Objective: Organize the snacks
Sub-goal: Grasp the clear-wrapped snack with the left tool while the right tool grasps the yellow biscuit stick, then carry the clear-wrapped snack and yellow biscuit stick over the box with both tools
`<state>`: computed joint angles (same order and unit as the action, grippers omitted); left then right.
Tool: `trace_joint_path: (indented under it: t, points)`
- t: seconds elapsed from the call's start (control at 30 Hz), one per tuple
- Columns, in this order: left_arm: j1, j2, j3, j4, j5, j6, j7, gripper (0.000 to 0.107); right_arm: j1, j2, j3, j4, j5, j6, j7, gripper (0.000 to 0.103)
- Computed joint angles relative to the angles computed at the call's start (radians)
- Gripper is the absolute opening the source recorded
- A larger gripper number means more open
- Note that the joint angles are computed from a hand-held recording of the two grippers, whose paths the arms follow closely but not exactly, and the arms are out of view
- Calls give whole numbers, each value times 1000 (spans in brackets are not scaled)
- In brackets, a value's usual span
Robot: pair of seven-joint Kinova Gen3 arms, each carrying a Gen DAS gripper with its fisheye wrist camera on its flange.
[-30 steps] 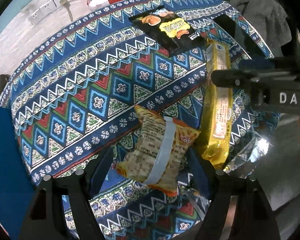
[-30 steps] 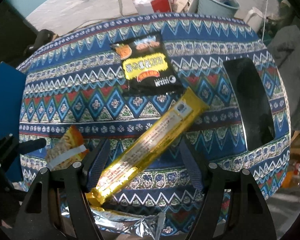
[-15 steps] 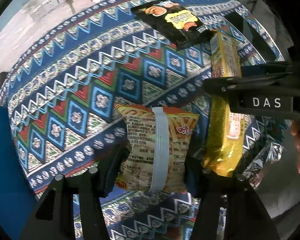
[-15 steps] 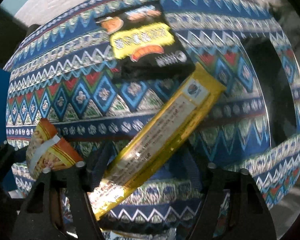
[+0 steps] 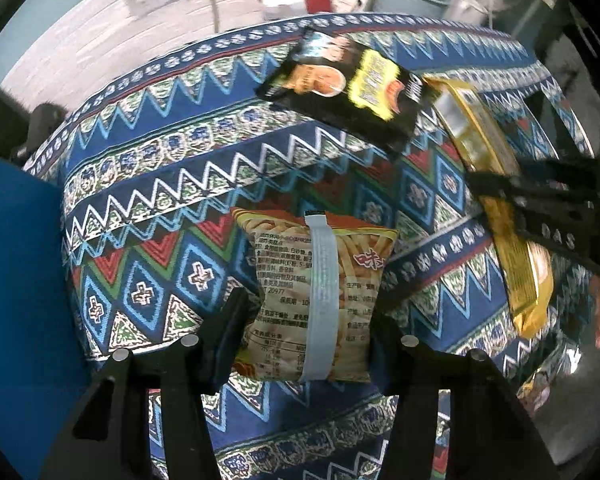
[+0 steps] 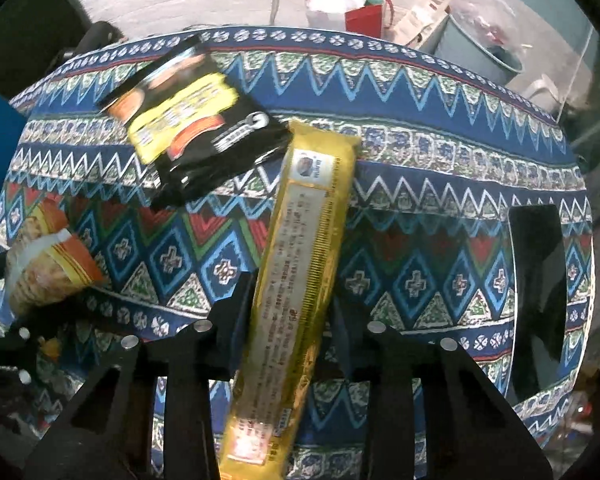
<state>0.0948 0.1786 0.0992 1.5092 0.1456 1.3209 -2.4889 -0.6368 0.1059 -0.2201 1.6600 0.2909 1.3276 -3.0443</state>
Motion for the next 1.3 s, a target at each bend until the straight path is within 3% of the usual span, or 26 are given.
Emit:
trace_joint_path:
  t: [0.13, 0.27, 0.3, 0.37, 0.4, 0.5, 0.8, 1.3]
  points:
    - [8, 17, 4, -6, -7, -8, 9, 69, -3, -18, 6, 10, -29, 4, -39, 41]
    - [36, 0, 17, 25, -21, -55, 20, 71, 6, -46, -19, 56, -32, -2, -51, 42]
    - [41, -3, 19, 32, -23, -63, 21, 71, 12, -39, -17, 50, -32, -1, -37, 37]
    - [49, -11, 22, 44, -26, -73, 18, 63, 1, -28, -26, 36, -18, 12, -47, 32]
    - [59, -22, 25, 58, -32, -90, 23, 50, -8, -19, -31, 28, -14, 22, -57, 31]
    - [56, -29, 21, 59, -25, -77, 10, 47, -18, -34, -29, 35, -7, 30, -67, 31]
    - [8, -66, -1, 28, 30, -45, -51, 44, -45, -68, -66, -12, 54, 135, -114, 31]
    - [-105, -92, -57, -118, 162, 123, -161, 44, -110, -54, -81, -176, 161, 228, -103, 31]
